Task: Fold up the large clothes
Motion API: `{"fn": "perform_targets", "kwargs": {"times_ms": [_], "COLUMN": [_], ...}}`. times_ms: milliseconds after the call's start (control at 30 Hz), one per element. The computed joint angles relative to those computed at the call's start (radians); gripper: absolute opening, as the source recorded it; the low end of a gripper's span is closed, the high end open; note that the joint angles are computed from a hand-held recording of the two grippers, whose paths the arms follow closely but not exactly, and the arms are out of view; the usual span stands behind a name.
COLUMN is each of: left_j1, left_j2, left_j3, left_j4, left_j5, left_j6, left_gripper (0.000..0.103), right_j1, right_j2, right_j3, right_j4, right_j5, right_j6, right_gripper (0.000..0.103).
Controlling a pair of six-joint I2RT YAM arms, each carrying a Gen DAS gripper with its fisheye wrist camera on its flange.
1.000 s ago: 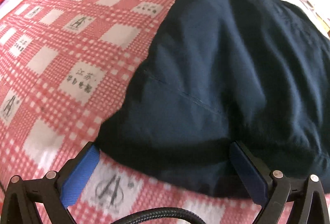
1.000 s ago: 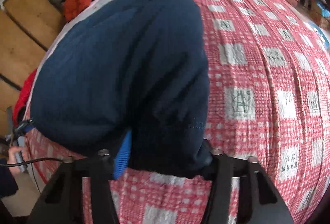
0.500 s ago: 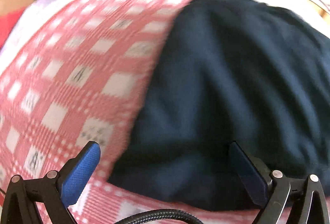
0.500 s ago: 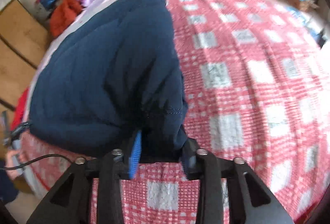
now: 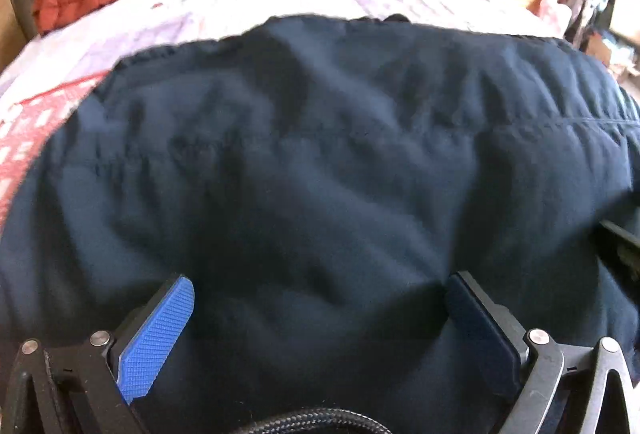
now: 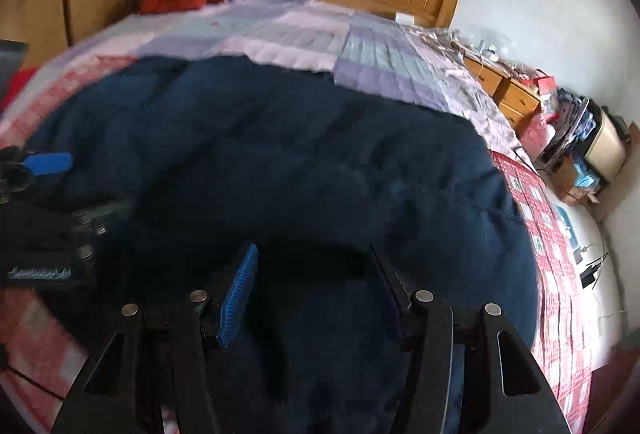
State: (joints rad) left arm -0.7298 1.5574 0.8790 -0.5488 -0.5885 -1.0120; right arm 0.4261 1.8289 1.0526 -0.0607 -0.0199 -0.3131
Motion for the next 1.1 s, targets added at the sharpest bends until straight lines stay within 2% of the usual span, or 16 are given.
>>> {"fn": "perform_targets", "kwargs": {"times_ms": [67, 133, 200, 233, 333, 400, 467, 500, 567, 667, 733, 800, 833, 900, 1000, 1100], "left_j1": [-0.012, -0.003, 0.055, 0.107, 0.236, 0.279, 0.313, 0.321, 0.319, 0.336, 0.365, 0.405, 0.442, 0.498, 0.651, 0.720], "left_j2": [-0.046, -0.153, -0.308, -0.390, -0.471, -0.486, -0.396, -0.298, -0.115, 0.099, 0.237, 0.248, 0.236, 0.189, 0.040, -0.023], "left_j3": [-0.062, -0.173, -0.303, -0.345, -0.325, -0.284, -0.209, -0.134, 0.015, 0.211, 0.334, 0.317, 0.292, 0.238, 0.047, -0.016], "left_j4": [-0.032, -0.089, -0.160, -0.191, -0.307, -0.248, -0.126, -0.039, 0.047, 0.066, 0.009, 0.036, 0.027, -0.013, 0.039, 0.007], "left_j5": [-0.038, -0.075, -0.063, -0.046, -0.068, -0.069, -0.014, 0.028, 0.097, 0.198, 0.220, 0.241, 0.219, 0.161, 0.208, 0.168], "left_j6": [-0.028, -0.055, -0.083, -0.067, -0.009, 0.064, 0.145, 0.205, 0.285, 0.331, 0.356, 0.393, 0.399, 0.381, 0.392, 0.422], "left_gripper": [0.103, 0.103, 0.103, 0.103, 0.103, 0.103, 0.103, 0.103, 0.103, 0.103, 0.103, 0.103, 0.103, 0.103, 0.103, 0.103], "right_j1": [-0.071, -0.164, -0.315, -0.341, -0.420, -0.424, -0.362, -0.288, -0.182, -0.049, -0.013, -0.022, -0.037, -0.106, -0.239, -0.300], "right_j2": [0.023, 0.040, 0.102, 0.124, 0.175, 0.147, 0.109, 0.128, 0.193, 0.360, 0.439, 0.512, 0.549, 0.565, 0.615, 0.642], "right_j3": [-0.005, -0.030, 0.076, 0.104, 0.254, 0.283, 0.268, 0.302, 0.405, 0.629, 0.733, 0.835, 0.897, 0.915, 1.037, 1.112], "right_j4": [0.043, 0.110, 0.019, 0.010, -0.086, -0.108, -0.110, -0.138, -0.215, -0.356, -0.380, -0.423, -0.447, -0.430, -0.530, -0.596], "right_j5": [-0.045, -0.041, -0.108, -0.065, -0.004, -0.078, -0.128, -0.148, -0.165, -0.143, -0.090, -0.068, -0.043, -0.003, -0.011, -0.022], "right_j6": [-0.054, -0.097, -0.096, -0.109, -0.065, -0.025, -0.033, -0.037, -0.017, 0.042, 0.034, -0.014, -0.040, -0.076, -0.026, 0.014], "right_gripper": [0.060, 0.061, 0.063, 0.065, 0.065, 0.065, 0.066, 0.066, 0.066, 0.066, 0.066, 0.067, 0.067, 0.067, 0.067, 0.071]}}
